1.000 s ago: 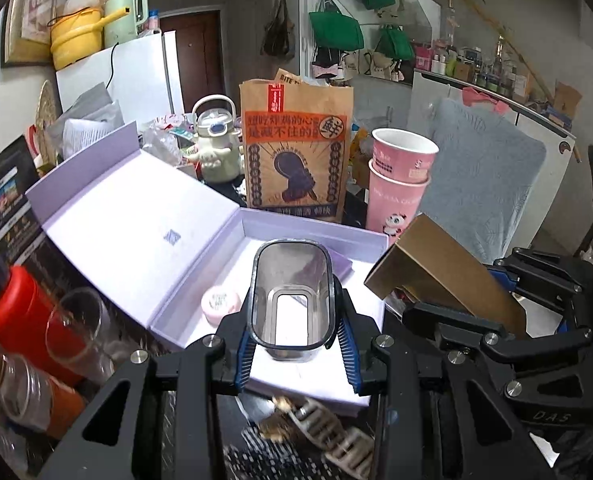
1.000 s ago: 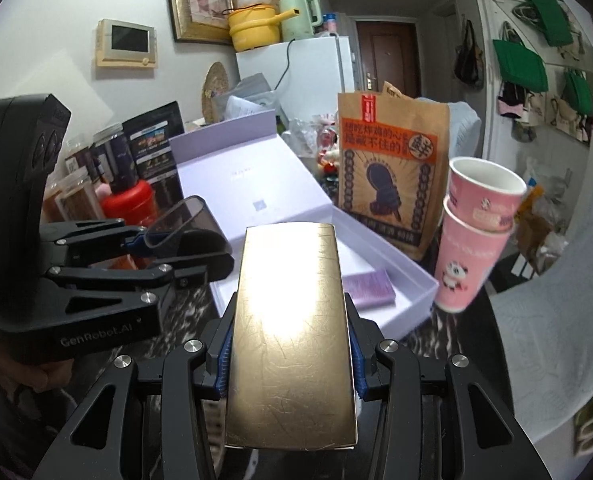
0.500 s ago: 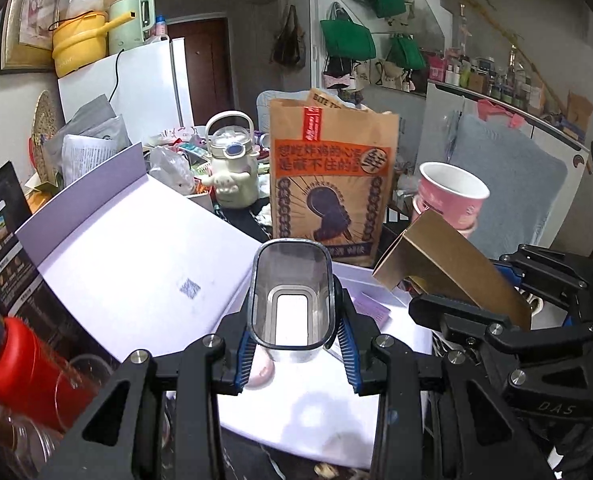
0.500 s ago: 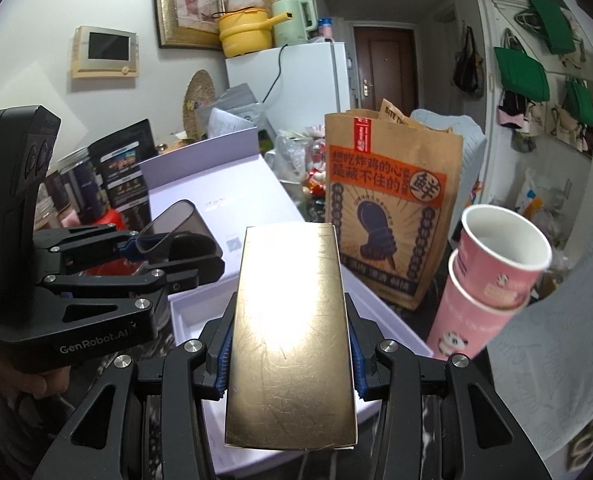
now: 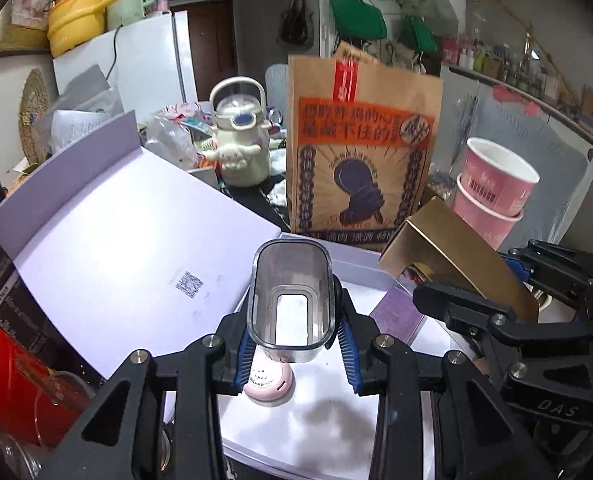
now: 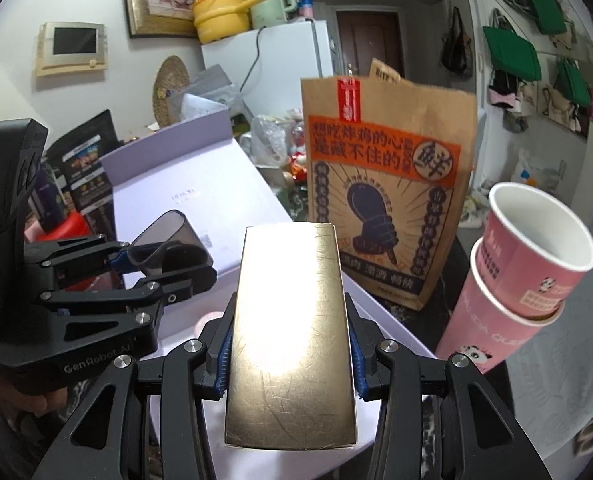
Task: Organize rigid objects
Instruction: 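Lower the gold box and clear container into the gift box with both grippers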
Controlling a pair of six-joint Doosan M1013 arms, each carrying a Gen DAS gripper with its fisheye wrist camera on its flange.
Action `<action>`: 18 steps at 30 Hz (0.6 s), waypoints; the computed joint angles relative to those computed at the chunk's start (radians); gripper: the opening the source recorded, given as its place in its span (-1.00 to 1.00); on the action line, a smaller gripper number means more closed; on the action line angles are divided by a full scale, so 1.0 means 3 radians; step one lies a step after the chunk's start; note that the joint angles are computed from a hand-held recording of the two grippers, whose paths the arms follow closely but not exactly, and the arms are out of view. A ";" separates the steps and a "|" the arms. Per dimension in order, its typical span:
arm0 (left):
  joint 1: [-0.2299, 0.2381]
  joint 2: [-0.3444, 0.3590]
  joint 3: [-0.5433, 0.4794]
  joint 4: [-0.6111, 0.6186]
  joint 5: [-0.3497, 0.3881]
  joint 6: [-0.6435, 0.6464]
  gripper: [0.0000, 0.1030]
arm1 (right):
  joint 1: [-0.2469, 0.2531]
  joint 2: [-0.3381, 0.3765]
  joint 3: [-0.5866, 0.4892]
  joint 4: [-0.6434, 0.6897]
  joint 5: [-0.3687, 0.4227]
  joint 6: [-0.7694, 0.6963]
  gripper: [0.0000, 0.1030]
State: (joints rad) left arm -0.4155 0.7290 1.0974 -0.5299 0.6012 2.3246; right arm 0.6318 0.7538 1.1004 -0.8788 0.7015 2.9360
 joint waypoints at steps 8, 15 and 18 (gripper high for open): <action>-0.0022 0.0112 -0.0131 0.0256 0.0099 -0.0201 -0.31 | -0.0053 0.0060 -0.0006 0.0077 -0.0079 0.0107 -0.15; -0.0045 0.0161 -0.0174 0.0443 0.0118 -0.0362 -0.31 | -0.0042 0.0100 -0.0005 0.0081 0.0034 0.0113 -0.15; -0.0050 0.0203 -0.0233 0.0475 0.0218 -0.0399 -0.31 | -0.0040 0.0112 0.0001 0.0074 0.0060 0.0128 -0.15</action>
